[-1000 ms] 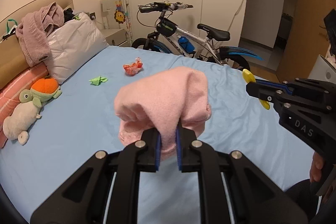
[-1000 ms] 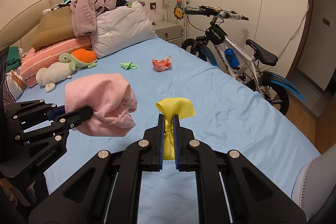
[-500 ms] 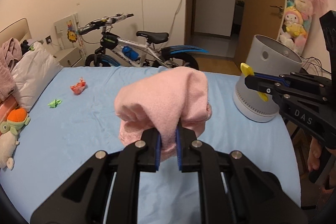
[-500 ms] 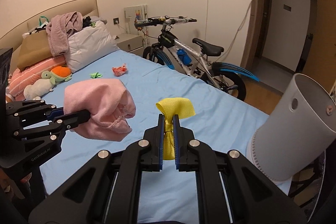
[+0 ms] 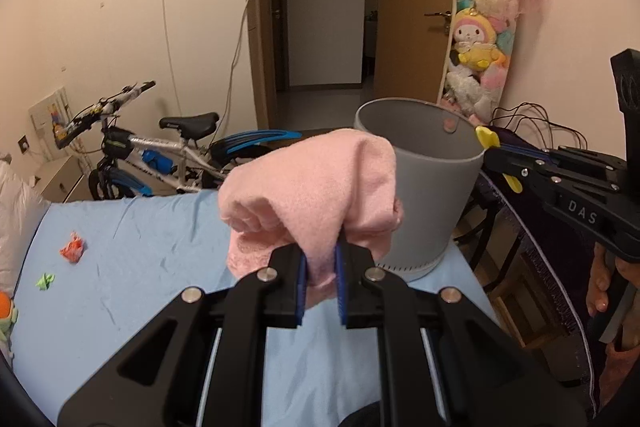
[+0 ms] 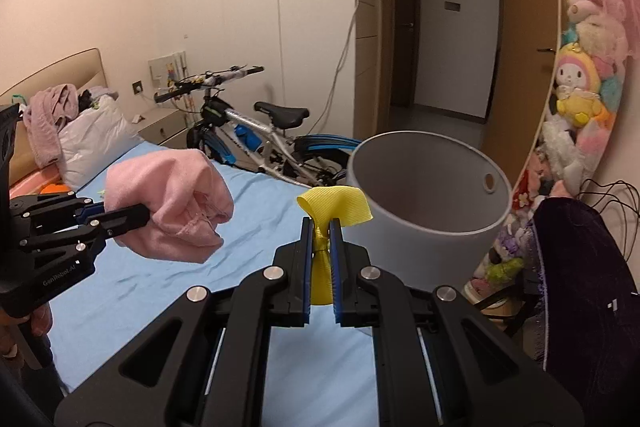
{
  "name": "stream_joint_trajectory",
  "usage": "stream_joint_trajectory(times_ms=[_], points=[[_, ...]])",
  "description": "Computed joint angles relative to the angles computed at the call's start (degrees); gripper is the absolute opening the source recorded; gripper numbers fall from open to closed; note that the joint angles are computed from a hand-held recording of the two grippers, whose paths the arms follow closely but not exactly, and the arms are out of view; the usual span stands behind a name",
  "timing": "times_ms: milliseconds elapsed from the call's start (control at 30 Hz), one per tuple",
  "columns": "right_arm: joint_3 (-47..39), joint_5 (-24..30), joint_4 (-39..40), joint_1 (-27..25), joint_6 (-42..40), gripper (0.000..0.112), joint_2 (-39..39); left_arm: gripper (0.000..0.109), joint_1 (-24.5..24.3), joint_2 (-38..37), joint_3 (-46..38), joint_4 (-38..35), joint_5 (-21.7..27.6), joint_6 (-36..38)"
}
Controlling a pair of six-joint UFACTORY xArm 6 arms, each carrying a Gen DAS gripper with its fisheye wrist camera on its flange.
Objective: Collect trash
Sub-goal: 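Carry the yellow bow and pink bundle to the grey bin and release them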
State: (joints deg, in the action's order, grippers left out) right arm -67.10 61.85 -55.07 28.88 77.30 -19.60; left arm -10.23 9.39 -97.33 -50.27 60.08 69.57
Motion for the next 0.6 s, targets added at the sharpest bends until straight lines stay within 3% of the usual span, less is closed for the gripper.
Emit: stream_joint_trajectory(times_ms=[300,600], points=[[2.64,1.56,0.45,-6.83,-4.81,0.007,-9.46,0.012,-7.89,7.44,-15.75,-0.45,3.64,-6.42],[-1.56,-1.9,3.82,-14.13,-12.27,0.007,-9.16,0.012,-11.44,16.9,-34.08,2.27,7.94,-13.11]])
